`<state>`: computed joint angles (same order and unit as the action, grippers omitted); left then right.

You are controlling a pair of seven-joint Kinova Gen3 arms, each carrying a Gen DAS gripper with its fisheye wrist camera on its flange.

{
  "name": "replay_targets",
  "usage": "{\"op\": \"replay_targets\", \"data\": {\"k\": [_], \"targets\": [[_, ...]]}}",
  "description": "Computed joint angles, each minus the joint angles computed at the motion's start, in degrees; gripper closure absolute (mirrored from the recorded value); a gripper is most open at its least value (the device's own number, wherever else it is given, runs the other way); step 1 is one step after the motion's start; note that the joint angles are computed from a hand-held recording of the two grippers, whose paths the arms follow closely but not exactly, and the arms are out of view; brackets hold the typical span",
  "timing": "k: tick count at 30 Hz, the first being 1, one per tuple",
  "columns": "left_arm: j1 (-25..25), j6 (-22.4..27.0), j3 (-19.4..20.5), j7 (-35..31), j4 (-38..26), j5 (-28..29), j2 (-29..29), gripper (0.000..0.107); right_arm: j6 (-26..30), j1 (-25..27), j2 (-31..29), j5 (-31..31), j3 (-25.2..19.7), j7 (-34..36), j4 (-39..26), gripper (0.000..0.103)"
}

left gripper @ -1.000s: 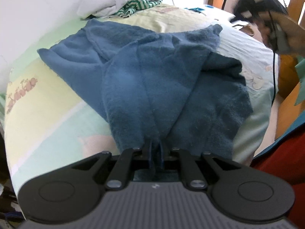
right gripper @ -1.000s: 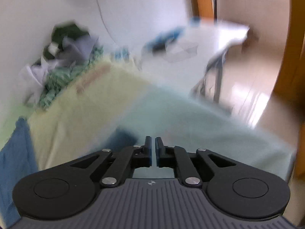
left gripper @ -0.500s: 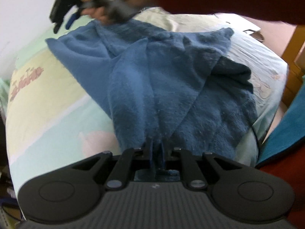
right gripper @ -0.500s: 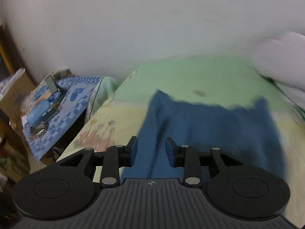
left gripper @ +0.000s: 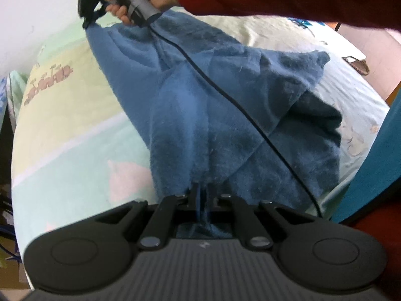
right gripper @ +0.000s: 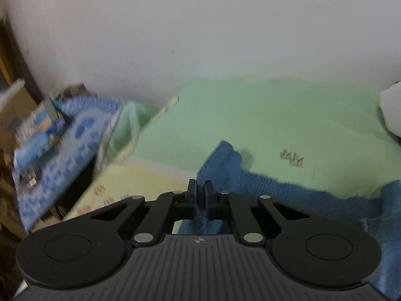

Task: Fold clothes

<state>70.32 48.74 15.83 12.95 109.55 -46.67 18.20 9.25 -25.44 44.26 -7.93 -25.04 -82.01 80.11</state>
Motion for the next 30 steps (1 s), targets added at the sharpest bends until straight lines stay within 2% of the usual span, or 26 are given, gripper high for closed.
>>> {"op": "replay_targets", "data": {"k": [4,8,10,13,16,18,20,22,24,25,26,27,30], "targets": [[-1.3,-1.5,0.4,-2.5,0.6,1.1,-0.6,0.107,-1.7,8.7,0.3,-1.7,-8.8,1.9,2.6,0.097],[-1.9,-3.9,0.5,-4.7,1.2,1.3,-1.2,0.107,-3.2,14.6,1.7,-2.5,-14.0,3.0,4.6,0.097],[-2.2,-5.5,0.4,-5.4,1.5,1.4,-1.2,0.107,-2.9,14.3,1.4,-2.5,-12.4,1.4,4.8,0.097],[-2.5,-6.1,0.4,-8.1,0.8,3.0,-0.3,0.107,-4.1,10.7,0.0,-3.4,-5.9,-1.6,6.0,0.097],[-2.3,-7.4,-0.4,-8.8,0.9,3.7,-0.1,0.107,-4.2,8.1,0.0,-2.3,-1.9,-3.7,6.4,0.097],[-2.1,-6.4,-0.6,-10.3,0.2,4.1,-0.2,0.107,-6.0,4.4,-1.0,-0.8,2.4,-3.4,7.6,0.098],[-1.5,-4.8,-1.1,-10.4,-0.1,3.3,-1.1,0.105,-7.0,3.2,-1.7,-1.4,3.9,-1.1,8.7,0.095],[-1.2,-2.6,-1.2,-9.3,-0.3,2.0,-2.4,0.099,-7.3,5.8,-2.6,-5.4,1.2,2.9,10.0,0.081],[-0.3,1.4,-1.5,-8.7,-0.7,0.7,-3.0,0.094,-5.1,11.1,-3.9,-9.6,-4.1,7.6,11.2,0.080],[-0.6,2.1,-1.3,-7.9,-0.3,-0.2,-3.3,0.094,-2.8,13.7,-4.3,-10.6,-6.8,9.9,11.5,0.073],[-1.9,2.0,-0.4,-6.2,0.3,-0.6,-3.2,0.089,-0.5,16.4,-4.4,-11.4,-9.4,12.2,11.9,0.068],[-2.7,0.9,-0.6,-4.7,1.3,-1.0,-3.3,0.078,1.9,19.0,-4.4,-12.1,-12.1,14.3,12.4,0.062],[-5.6,-3.3,-0.9,-0.4,4.3,-2.1,-3.6,0.074,8.9,25.7,-2.9,-8.7,-19.3,15.2,13.5,0.062]]}}
